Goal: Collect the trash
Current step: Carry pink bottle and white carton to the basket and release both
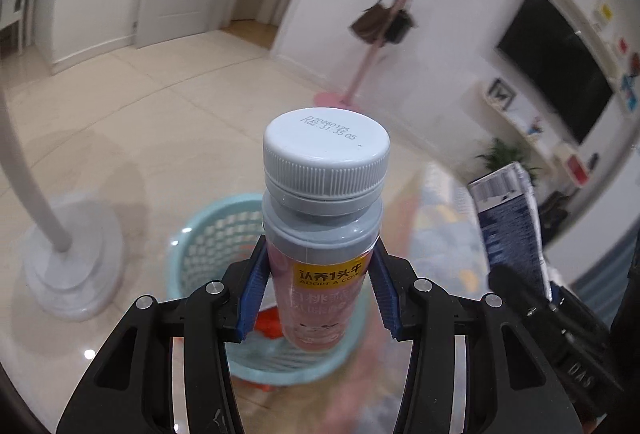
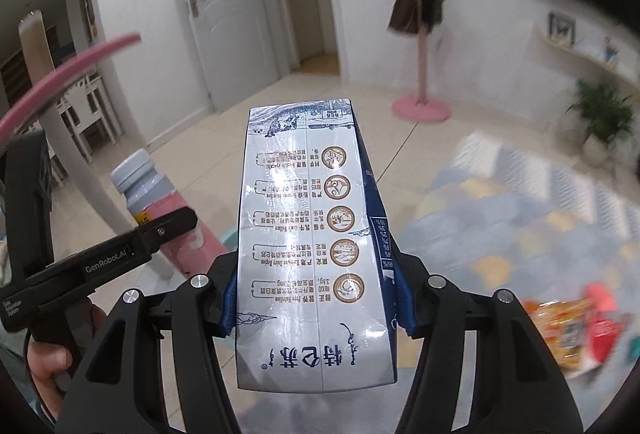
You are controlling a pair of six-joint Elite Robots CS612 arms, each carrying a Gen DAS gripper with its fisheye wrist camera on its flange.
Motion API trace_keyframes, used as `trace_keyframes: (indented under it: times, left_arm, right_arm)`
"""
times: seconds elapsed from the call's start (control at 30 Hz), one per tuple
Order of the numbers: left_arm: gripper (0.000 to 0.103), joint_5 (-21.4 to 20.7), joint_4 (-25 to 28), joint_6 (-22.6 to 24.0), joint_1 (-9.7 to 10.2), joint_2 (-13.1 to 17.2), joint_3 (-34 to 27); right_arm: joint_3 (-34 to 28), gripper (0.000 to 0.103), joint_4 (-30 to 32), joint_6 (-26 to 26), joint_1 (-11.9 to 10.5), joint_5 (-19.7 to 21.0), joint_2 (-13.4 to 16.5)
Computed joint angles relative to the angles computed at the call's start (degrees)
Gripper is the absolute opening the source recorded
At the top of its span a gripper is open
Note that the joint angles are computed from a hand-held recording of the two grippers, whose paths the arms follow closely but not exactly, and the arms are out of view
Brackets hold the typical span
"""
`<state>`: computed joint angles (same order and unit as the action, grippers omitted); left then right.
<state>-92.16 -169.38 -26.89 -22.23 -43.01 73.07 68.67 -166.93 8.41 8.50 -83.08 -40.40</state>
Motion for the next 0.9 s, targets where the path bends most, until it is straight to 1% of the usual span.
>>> trace_keyframes:
  times: [0.03,0.07,0.1,0.13,0.17,0.23,0.3,0.43,0.53,0.6,0.63,0.67,0.7,0.77,0.9]
  left_arm:
    - [0.046,0.9,1.4,0.0,0.03,0.6,-0.7]
    - [0.046,1.1,2.7,0.1,0.17,1.2,-1.4]
    - [0.046,1.6,4.6,0.2,0.24,1.8,-2.2]
    - [0.046,1.8,6.2,0.2,0.35,2.4,-3.1]
    - [0.046,1.8,7.3,0.3,0.50,2.9,-3.7]
    - [0.046,2.0,9.6,0.3,0.73,3.8,-4.6]
    - [0.046,2.3,10.8,0.3,0.98,4.0,-4.3]
    - [0.046,1.8,13.4,0.5,1.38,5.1,-5.8]
    - [0.048,2.3,14.4,1.0,1.33,5.3,-6.0]
    - [0.051,2.1,14.2,0.8,1.41,5.3,-6.0]
    - [0.054,1.8,13.5,0.7,1.48,5.3,-5.8]
    - [0.060,1.8,13.0,0.6,1.49,5.2,-5.7]
    - [0.062,1.9,12.5,0.4,1.40,5.1,-5.5]
    - [0.062,2.0,11.4,0.3,1.34,4.9,-5.1]
    - [0.062,1.0,9.4,-0.6,1.25,4.5,-4.4]
  right_arm:
    - [-2.2,0.055,3.3,0.3,0.0,2.1,1.5]
    - [-4.9,0.055,8.4,0.5,-0.2,5.1,3.0]
    - [-6.8,0.056,12.3,0.5,-0.2,6.1,4.1]
    - [-9.0,0.055,15.9,0.4,-0.1,5.8,5.4]
    - [-10.6,0.055,18.3,0.3,0.2,4.6,6.6]
    - [-12.7,0.055,20.8,0.3,0.7,2.9,8.1]
    - [-14.4,0.056,23.6,0.4,1.0,1.3,9.3]
    - [-16.2,0.056,26.0,-0.4,1.5,-0.7,10.4]
    - [-17.1,0.057,27.2,-0.4,1.8,-2.1,10.8]
    - [-15.7,0.062,26.5,0.0,1.5,-1.5,10.1]
    - [-15.1,0.064,25.9,0.2,1.3,-1.1,9.8]
    - [-14.7,0.066,25.6,0.3,1.2,-1.0,9.7]
    - [-14.3,0.066,25.1,0.5,1.1,-0.9,9.4]
    - [-13.1,0.066,23.8,0.7,0.6,0.2,8.8]
    - [-9.1,0.066,20.2,0.9,0.0,1.0,6.3]
